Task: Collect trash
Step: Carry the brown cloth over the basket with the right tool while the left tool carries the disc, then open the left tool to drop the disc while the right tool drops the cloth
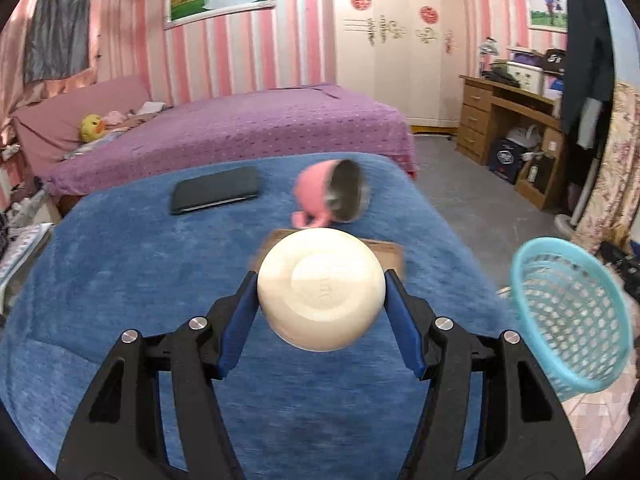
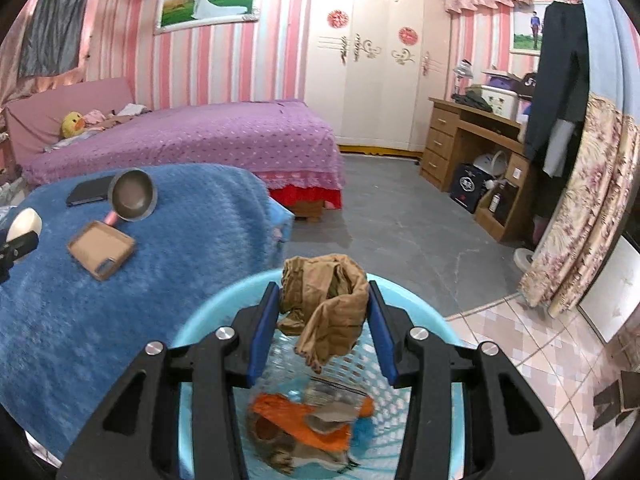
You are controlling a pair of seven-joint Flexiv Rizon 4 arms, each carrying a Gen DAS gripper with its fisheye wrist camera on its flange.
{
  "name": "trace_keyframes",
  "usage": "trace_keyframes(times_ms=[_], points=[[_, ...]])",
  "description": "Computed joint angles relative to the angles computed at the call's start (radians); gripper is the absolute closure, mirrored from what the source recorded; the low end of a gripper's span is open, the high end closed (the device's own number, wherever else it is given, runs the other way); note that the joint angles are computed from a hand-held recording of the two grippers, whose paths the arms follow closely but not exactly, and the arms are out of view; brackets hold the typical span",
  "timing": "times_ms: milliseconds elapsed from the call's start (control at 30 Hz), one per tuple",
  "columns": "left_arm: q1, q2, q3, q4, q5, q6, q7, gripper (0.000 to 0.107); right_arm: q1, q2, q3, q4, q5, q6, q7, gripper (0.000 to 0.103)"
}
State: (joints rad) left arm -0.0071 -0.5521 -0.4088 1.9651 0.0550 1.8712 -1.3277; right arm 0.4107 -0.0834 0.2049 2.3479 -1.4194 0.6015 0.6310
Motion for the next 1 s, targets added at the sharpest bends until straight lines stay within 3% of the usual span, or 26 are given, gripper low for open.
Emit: trace_keyframes(times_ms=[67,167,400,667,933,967,1000], points=[[0.001,-0.010,-0.037,0.004,0.013,0.001,-0.002,0.046,0.000,0.012,0.007,0.021,0.036,-0.022,-0.024,0.060],[-0.065,-0.022,-0.014,-0.001,0.019,0.019,0.005,0.046,-0.008,0.041,0.012,0.058,0.058,-0.028,-0.021,0.060],[-0.118,-0.064,-0.061,-0.022,0.022,-0.005,-0.001,0.046,-0.041,0.100,0.016,0.141,0.076,0.005,0.020,0.060],[-0.244,-0.097,-0.017,-0.069,-0.020,-0.027,0.008,0.046,-0.071,0.118,0.010,0.178,0.037,0.050,0.083,0.060],[-0.312,-0.126,0.014,-0.129,-0.046,-0.040,0.025,0.046,-0.089,0.124,0.005,0.189,-0.005,0.069,0.123,0.060],[-0.300,-0.131,-0.003,-0.135,-0.043,-0.044,0.030,0.045,-0.091,0.125,0.005,0.191,-0.009,0.071,0.128,0.060],[-0.284,-0.133,-0.022,-0.138,-0.040,-0.054,0.036,0.035,-0.091,0.124,0.004,0.190,-0.013,0.072,0.131,0.060]])
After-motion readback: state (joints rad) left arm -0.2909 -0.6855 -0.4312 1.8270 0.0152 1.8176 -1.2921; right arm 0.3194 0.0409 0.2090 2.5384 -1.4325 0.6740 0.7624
